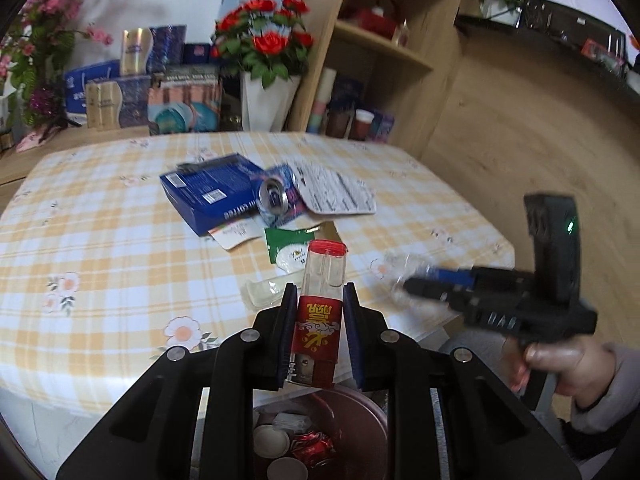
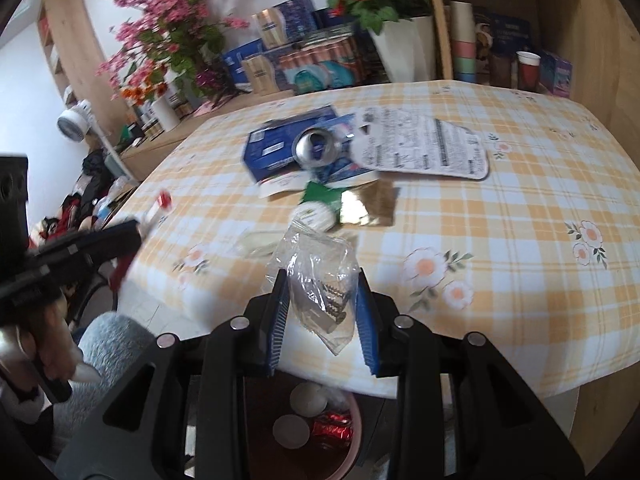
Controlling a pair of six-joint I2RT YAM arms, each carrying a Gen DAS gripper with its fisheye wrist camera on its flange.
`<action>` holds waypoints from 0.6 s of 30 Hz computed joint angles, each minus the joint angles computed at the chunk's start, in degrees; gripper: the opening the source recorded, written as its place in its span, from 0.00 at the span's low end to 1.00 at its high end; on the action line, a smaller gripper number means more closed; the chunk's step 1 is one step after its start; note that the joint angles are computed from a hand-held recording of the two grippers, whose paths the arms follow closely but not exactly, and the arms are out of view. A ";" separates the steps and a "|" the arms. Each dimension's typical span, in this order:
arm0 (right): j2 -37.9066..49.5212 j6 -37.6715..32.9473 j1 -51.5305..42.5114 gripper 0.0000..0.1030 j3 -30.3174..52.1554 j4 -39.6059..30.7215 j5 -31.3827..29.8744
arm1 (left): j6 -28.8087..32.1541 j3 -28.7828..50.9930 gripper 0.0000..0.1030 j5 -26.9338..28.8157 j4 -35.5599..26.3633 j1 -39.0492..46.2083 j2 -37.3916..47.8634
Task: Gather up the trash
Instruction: 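Grasp the red snack tube with the left tool while the right tool lifts the bag, then drop the bag into the brown bin with the right tool while the left tool drops the red tube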
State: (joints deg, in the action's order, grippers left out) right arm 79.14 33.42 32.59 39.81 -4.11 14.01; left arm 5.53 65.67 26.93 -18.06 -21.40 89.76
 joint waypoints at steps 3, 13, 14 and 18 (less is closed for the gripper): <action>0.27 1.05 3.37 0.33 0.60 -1.61 1.20 | -0.51 -2.37 0.22 0.92 -0.30 1.12 -3.80; 3.58 3.57 12.02 0.33 4.55 -6.70 3.83 | -0.20 -7.26 0.22 3.59 -2.00 5.67 -11.78; 3.74 3.84 12.39 0.33 4.84 -7.24 3.95 | -0.15 -7.26 0.22 3.68 -2.31 5.92 -12.08; 3.68 4.30 13.25 0.33 5.55 -8.83 3.86 | -0.20 -8.15 0.22 4.49 -2.99 6.99 -14.24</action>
State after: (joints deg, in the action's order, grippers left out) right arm 82.82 37.72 45.85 45.36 -12.94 17.88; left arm 5.32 57.52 31.41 -21.06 -14.41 75.52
